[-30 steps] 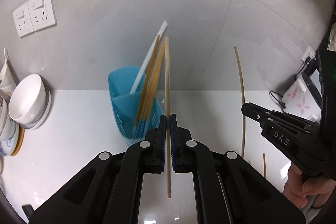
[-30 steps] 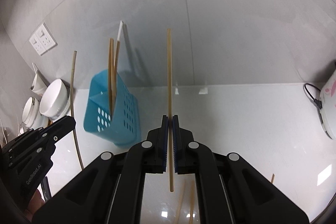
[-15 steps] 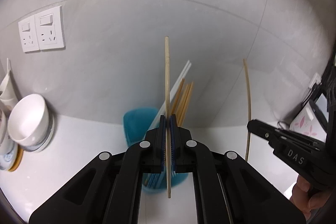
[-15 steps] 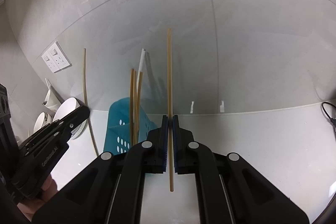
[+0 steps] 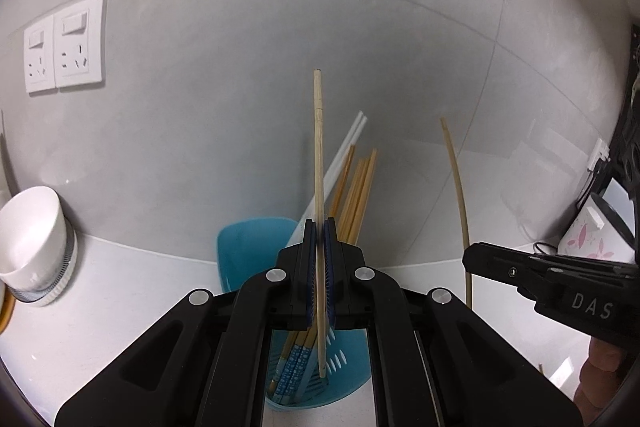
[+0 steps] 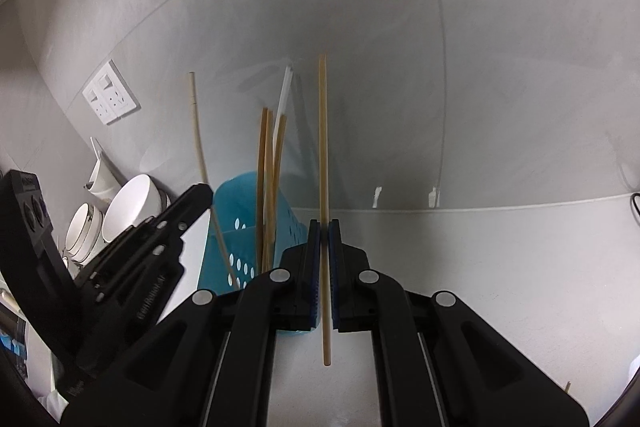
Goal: Organize utensils
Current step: 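Lower the left tool's chopstick into the holder and open the left tool, then lower the right tool's chopstick into the holder and open the right tool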
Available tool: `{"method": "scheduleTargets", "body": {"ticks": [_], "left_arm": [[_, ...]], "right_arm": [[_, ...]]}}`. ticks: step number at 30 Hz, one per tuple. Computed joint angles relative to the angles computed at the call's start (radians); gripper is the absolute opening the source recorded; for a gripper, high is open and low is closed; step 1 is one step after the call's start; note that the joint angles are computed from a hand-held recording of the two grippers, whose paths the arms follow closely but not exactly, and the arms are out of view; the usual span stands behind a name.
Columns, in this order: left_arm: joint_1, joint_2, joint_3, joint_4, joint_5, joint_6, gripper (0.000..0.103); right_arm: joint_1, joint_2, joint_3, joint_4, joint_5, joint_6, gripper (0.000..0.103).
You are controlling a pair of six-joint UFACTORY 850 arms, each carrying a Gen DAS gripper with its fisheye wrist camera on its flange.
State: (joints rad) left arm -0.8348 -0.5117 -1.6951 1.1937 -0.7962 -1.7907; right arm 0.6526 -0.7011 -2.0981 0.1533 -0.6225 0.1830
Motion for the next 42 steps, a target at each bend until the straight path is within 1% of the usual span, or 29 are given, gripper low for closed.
{"method": "scheduleTargets", "body": {"ticks": [4,10,17,21,22,24,25,26,27,28,30,31,33,34,35,36,38,39,41,42], "left_arm": [[0.002,-0.006,0.021,0.001,0.004,-0.016,0.003],[0.003,-0.024,0.024,-0.025,0.010,0.001,0.003],[0.007,-0.048,-0.003,-0.100,0.014,0.067,0.004],[0.007,-0.054,-0.026,-0.147,-0.007,0.111,0.006],[0.006,-0.056,-0.033,-0.164,-0.020,0.128,0.006],[0.004,-0.069,-0.065,-0.213,-0.074,0.180,0.008],[0.003,-0.069,-0.073,-0.234,-0.080,0.198,0.009],[0.002,-0.070,-0.082,-0.251,-0.085,0.211,0.013],[0.000,-0.074,-0.094,-0.270,-0.101,0.226,0.021],[-0.003,-0.075,-0.100,-0.280,-0.111,0.233,0.025],[-0.007,-0.073,-0.110,-0.309,-0.134,0.248,0.038],[-0.009,-0.071,-0.112,-0.317,-0.141,0.249,0.041],[-0.012,-0.067,-0.117,-0.330,-0.154,0.248,0.055],[-0.016,-0.064,-0.118,-0.334,-0.168,0.247,0.057],[-0.018,-0.059,-0.114,-0.339,-0.174,0.245,0.061],[-0.021,-0.053,-0.110,-0.344,-0.175,0.244,0.068],[-0.025,-0.048,-0.109,-0.356,-0.196,0.241,0.078],[-0.026,-0.026,-0.087,-0.360,-0.197,0.238,0.082],[-0.020,-0.010,-0.083,-0.388,-0.197,0.260,0.086],[-0.024,-0.006,-0.080,-0.386,-0.209,0.258,0.089]], "right_arm": [[0.002,-0.006,0.000,0.006,-0.005,-0.005,0.003],[0.001,-0.004,0.010,0.017,-0.010,-0.020,0.003],[0.002,-0.001,0.017,0.034,-0.016,-0.042,0.003],[0.001,-0.003,0.014,0.038,-0.027,-0.054,0.003],[0.001,-0.003,0.013,0.040,-0.028,-0.058,0.003],[0.002,-0.004,0.010,0.042,-0.028,-0.064,0.003],[0.002,-0.005,0.008,0.043,-0.028,-0.068,0.003],[0.003,-0.006,0.007,0.042,-0.028,-0.069,0.003],[0.003,-0.007,0.004,0.047,-0.028,-0.073,0.003],[0.003,-0.008,0.002,0.049,-0.027,-0.076,0.003],[0.004,-0.012,-0.006,0.059,-0.026,-0.089,0.003],[0.005,-0.012,-0.007,0.063,-0.025,-0.095,0.003],[0.005,-0.015,-0.013,0.075,-0.021,-0.107,0.003],[0.004,-0.015,-0.014,0.095,-0.015,-0.124,0.003],[0.005,-0.016,-0.016,0.103,-0.012,-0.130,0.003],[0.006,-0.017,-0.019,0.112,-0.006,-0.139,0.003],[0.008,-0.027,-0.036,0.136,-0.004,-0.161,0.003],[0.009,-0.035,-0.050,0.146,-0.006,-0.167,0.003],[0.010,-0.049,-0.074,0.179,-0.009,-0.193,0.003],[0.009,-0.053,-0.081,0.200,-0.010,-0.210,0.003]]}}
